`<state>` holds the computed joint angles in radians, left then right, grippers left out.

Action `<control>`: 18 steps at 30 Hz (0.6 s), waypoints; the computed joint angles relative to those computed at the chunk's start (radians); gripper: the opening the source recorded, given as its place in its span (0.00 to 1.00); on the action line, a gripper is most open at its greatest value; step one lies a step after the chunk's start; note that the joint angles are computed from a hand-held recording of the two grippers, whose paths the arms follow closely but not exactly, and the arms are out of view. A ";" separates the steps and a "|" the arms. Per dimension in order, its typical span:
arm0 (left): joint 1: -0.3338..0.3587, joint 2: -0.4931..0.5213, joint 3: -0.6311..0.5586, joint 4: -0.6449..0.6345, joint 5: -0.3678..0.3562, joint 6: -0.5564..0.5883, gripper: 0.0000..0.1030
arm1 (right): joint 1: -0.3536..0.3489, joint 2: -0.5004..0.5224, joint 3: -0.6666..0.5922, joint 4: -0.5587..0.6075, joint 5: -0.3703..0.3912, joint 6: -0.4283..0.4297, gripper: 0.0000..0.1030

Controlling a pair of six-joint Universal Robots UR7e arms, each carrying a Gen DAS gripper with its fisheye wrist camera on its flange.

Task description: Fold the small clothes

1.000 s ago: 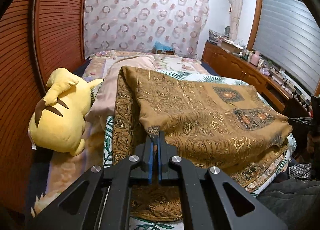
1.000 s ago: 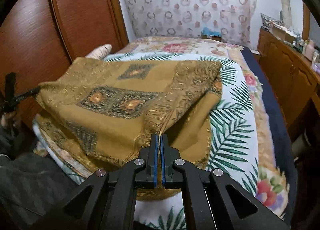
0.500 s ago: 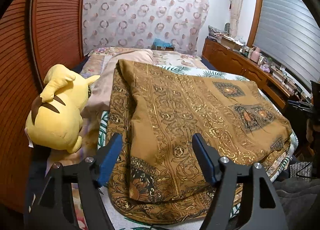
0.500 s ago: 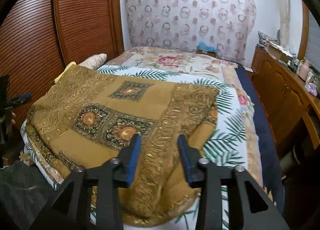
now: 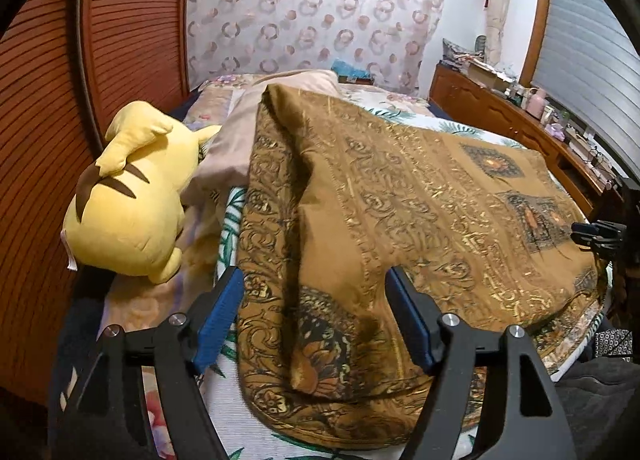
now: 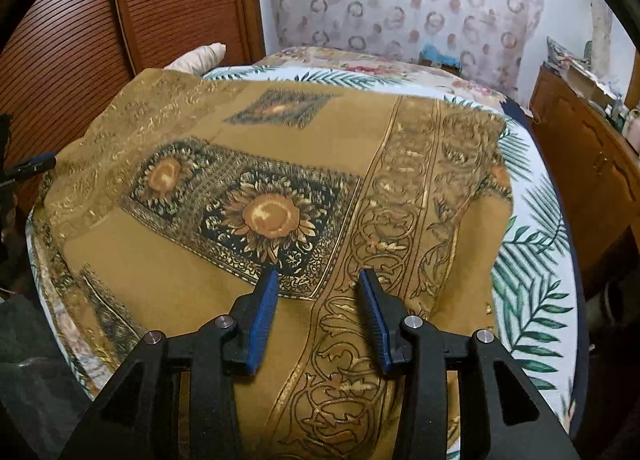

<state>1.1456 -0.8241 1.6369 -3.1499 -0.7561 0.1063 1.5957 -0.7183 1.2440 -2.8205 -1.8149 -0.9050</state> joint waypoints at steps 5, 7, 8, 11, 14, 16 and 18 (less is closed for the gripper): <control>0.014 0.004 -0.006 0.034 0.002 -0.039 0.72 | 0.002 0.011 0.037 -0.096 -0.005 -0.074 0.51; 0.018 0.005 -0.006 0.041 -0.001 -0.044 0.72 | 0.002 0.007 0.048 -0.104 -0.003 -0.073 0.51; 0.020 0.005 -0.007 0.042 -0.003 -0.043 0.72 | 0.000 0.005 0.047 -0.095 0.006 -0.064 0.52; 0.023 0.008 -0.010 0.049 -0.003 -0.047 0.72 | -0.006 -0.001 0.041 -0.061 0.022 -0.050 0.52; 0.028 0.008 -0.008 0.034 -0.003 -0.046 0.72 | -0.010 -0.003 0.040 -0.054 0.031 -0.044 0.52; 0.033 0.003 -0.003 0.028 -0.013 -0.055 0.72 | -0.013 -0.009 0.043 -0.049 0.038 -0.038 0.52; 0.035 0.000 0.003 0.014 -0.023 -0.056 0.72 | -0.014 -0.011 0.043 -0.043 0.044 -0.032 0.52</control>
<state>1.1807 -0.8243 1.6403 -3.1363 -0.7791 0.0508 1.5814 -0.7296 1.2869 -2.8634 -1.7707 -0.9373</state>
